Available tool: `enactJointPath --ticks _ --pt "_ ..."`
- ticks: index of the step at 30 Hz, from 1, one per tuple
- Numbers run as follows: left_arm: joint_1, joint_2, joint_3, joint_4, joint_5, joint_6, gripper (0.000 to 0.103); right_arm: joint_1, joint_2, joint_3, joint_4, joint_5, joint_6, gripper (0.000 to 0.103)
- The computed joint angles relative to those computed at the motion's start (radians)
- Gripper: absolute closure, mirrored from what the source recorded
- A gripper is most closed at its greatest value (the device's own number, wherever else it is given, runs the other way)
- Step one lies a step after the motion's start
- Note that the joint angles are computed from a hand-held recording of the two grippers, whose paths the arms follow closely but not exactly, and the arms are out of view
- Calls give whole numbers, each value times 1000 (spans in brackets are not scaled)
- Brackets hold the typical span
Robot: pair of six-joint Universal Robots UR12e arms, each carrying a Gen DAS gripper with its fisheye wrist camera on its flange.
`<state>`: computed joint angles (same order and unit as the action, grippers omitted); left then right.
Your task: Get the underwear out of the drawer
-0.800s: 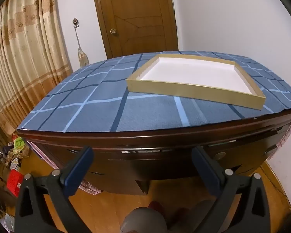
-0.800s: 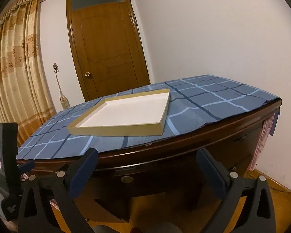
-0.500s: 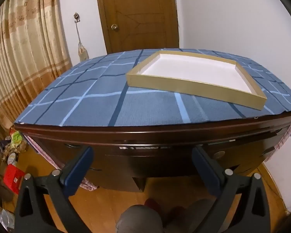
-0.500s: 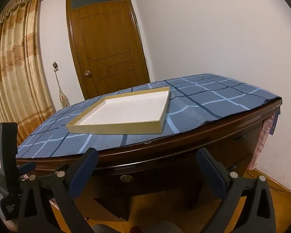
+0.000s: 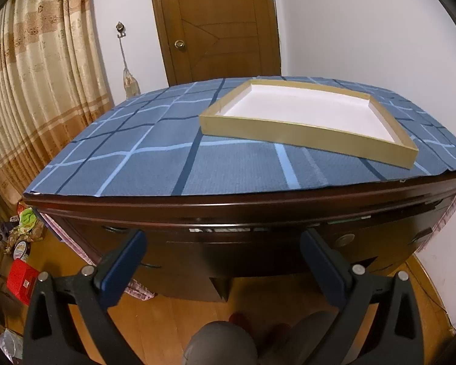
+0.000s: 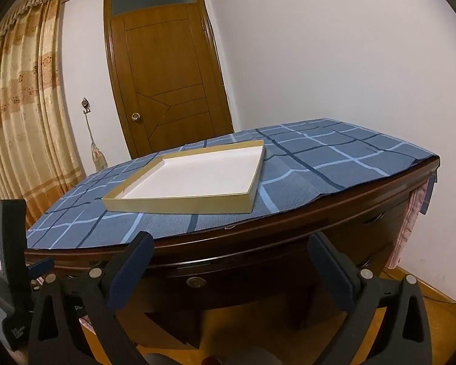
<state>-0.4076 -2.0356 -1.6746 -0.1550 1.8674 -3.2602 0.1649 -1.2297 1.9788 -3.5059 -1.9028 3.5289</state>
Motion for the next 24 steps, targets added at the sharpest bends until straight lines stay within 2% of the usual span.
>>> enactJointPath --ticks 24 --pt "4 2 -3 -2 -5 5 1 2 1 -5 9 -8 -6 0"
